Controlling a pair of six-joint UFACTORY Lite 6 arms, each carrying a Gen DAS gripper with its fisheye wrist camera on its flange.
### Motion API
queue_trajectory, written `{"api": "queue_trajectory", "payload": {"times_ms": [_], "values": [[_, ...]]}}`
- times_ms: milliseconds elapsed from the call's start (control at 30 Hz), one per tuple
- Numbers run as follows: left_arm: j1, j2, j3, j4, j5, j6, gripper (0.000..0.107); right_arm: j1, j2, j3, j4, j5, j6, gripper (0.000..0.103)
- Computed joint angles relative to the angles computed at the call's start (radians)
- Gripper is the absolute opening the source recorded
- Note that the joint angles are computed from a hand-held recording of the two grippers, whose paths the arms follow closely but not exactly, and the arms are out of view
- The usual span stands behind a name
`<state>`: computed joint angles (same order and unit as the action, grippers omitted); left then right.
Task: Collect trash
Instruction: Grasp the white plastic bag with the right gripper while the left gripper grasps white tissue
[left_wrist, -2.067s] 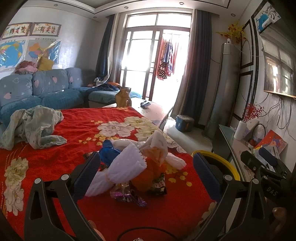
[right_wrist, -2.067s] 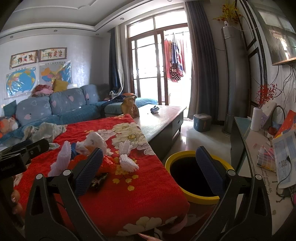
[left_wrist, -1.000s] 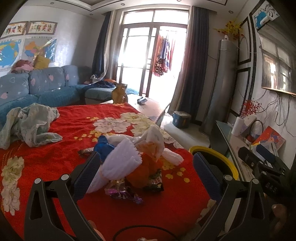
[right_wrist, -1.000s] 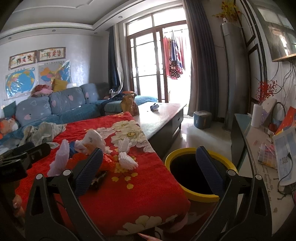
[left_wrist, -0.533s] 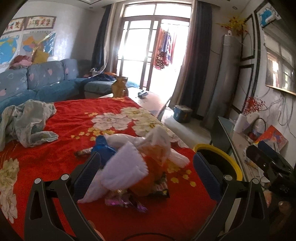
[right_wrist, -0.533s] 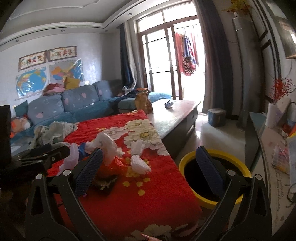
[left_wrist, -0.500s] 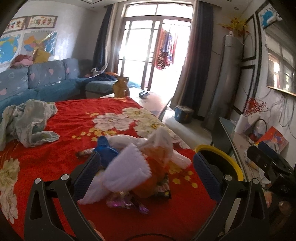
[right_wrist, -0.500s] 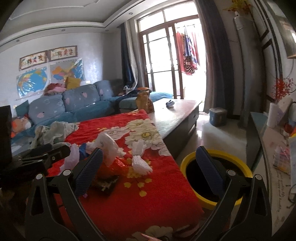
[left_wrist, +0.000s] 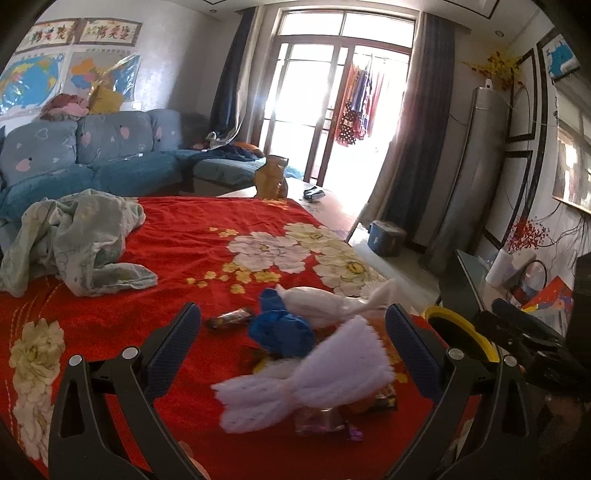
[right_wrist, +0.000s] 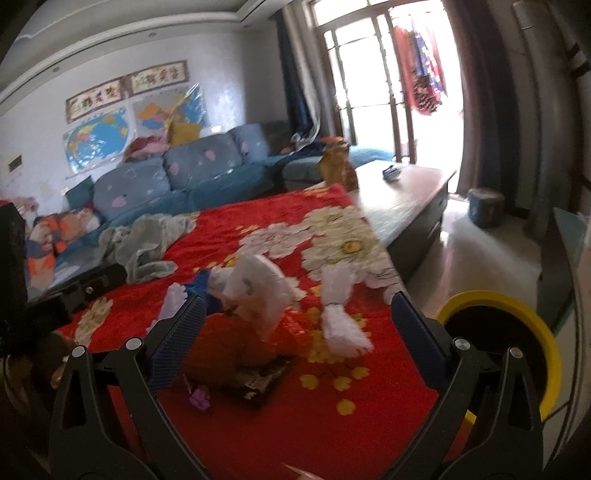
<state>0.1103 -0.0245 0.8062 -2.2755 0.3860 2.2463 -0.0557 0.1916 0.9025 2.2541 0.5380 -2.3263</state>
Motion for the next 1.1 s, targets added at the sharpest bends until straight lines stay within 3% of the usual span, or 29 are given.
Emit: {"api": "queue_trajectory", "payload": {"times_ms": [300,500,700,767,967,1000,1100], "values": [[0.135,0.093,0.051,0.367,0.127,-0.189,0.097,0.039,0.194,0.244,-0.264,-0.044,0.291,0.092],[0.101,0.123,0.033,0.444,0.157,-0.143,0.097,0.043,0.343,0.432,-0.51,-0.009,0.575,0.09],[0.024,0.167,0.041,0.416,0.123,-0.078,0.097,0.058,0.465,0.596,-0.715,0.033,0.783,0.074],[-0.005,0.184,0.054,0.39,0.101,-0.045,0.095,0.06,0.496,0.633,-0.758,0.052,0.828,0.063],[-0.032,0.279,0.146,0.444,0.074,-0.12,0.07,0.051,0.513,0.647,-0.77,0.06,0.841,0.039],[-0.033,0.286,0.153,0.446,0.071,-0.122,0.06,0.048,0.509,0.638,-0.758,0.06,0.83,0.038],[-0.022,0.302,0.167,0.472,0.087,-0.152,0.049,0.037,0.494,0.611,-0.713,0.062,0.793,0.032]]}}
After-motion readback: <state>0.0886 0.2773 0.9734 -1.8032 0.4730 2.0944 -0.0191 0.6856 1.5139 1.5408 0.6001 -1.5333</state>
